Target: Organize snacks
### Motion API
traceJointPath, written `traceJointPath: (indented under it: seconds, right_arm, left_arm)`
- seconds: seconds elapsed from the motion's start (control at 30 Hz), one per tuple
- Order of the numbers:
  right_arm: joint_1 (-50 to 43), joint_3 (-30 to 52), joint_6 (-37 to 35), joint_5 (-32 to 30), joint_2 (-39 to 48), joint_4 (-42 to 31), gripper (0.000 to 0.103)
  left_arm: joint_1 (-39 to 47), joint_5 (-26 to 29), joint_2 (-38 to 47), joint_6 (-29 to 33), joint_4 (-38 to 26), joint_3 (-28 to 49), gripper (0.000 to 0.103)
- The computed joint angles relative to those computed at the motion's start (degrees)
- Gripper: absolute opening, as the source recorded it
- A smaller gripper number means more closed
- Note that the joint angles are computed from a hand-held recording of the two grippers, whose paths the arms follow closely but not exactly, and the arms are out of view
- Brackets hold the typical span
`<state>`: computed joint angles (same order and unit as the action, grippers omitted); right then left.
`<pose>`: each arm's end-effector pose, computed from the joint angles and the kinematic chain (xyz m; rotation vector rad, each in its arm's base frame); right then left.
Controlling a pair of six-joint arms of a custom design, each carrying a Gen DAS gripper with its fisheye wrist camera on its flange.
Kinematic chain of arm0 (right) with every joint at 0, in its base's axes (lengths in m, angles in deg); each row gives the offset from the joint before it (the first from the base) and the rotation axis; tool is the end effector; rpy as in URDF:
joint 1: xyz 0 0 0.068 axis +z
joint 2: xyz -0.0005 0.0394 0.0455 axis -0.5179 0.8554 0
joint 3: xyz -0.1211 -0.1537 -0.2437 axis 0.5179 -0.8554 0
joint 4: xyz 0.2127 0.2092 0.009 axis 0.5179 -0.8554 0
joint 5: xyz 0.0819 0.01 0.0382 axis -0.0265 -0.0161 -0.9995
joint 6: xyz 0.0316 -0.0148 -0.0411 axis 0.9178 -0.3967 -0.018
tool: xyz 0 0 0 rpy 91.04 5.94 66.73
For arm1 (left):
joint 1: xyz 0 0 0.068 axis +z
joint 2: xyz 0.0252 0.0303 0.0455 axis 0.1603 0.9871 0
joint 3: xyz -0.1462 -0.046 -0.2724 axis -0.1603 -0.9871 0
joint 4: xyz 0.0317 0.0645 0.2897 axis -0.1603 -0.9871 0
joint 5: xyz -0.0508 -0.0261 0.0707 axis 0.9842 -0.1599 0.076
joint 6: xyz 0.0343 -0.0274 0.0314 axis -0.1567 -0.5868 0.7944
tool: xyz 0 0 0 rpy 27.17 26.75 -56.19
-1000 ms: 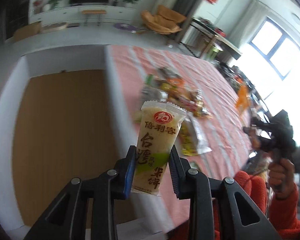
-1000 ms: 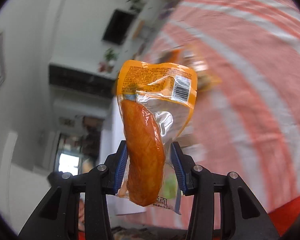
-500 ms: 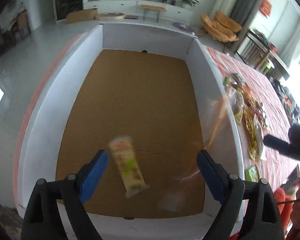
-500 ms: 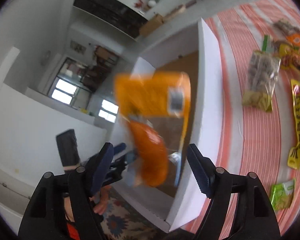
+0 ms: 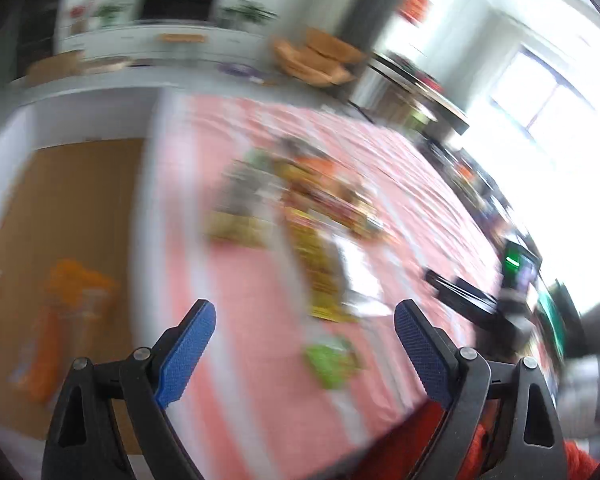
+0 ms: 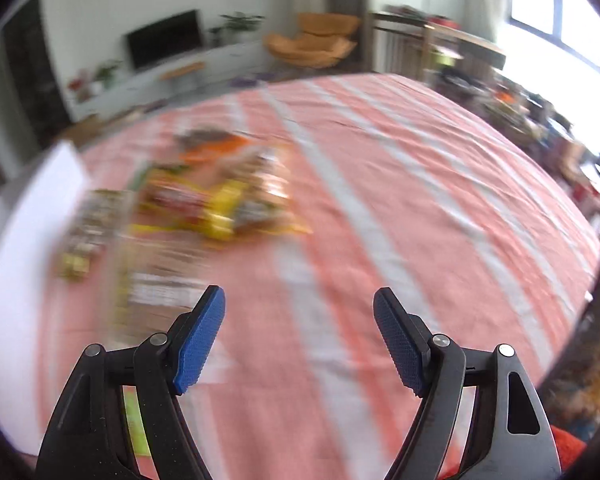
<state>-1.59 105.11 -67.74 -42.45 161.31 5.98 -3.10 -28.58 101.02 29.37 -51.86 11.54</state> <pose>0.3092 0.1672 0.0811 -0.1637 2.4475 0.1010 0.1387 -0.0358 0.2017 -0.2107 2.4268 -0.4852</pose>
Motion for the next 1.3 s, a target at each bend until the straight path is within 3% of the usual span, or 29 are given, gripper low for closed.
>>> traceJointPath:
  seconds: [0.13,0.2,0.3,0.67,0.87,1.0,1.3]
  right_arm:
    - [-5.27,-0.17,0.71,-0.92,2.56,0.44,0.079]
    - [-5.91,-3.82,1.41,-0.55,0.48,1.21,0.079]
    - [-7.37,-3.15,2.60,-2.78,0.74,-1.18,0.079]
    - [-5.41,-3.92,2.30,1.20,0.15,-1.87,0.085]
    - [-5.37,-3.89,2.34,1.29,0.20,-1.90,0.087]
    - [-5.35,-4.00,2.38,1.39,0.02,-1.96,0.088]
    - [-5.36,-4.02,2.38,1.38,0.00,-1.98,0.088]
  left_arm:
    - [-17.36,-7.37,19.31,-8.96,17.04,0.79,0.091]
    - [-20.68,-9.71,29.69,-9.74,25.07,1.77,0.091]
    - [-23.43,-14.42,39.41,-9.07,31.68,2.09,0.091]
    - [-17.40,-12.00,51.52,-9.42,49.81,-5.14,0.091]
    - [-18.50,-13.84,50.89,-8.47,49.19,-5.21,0.091]
    - [-17.80,-12.70,51.89,-8.46,52.92,-6.29,0.096]
    - [-14.20,-9.60,47.42,-10.45,51.52,-7.18,0.096]
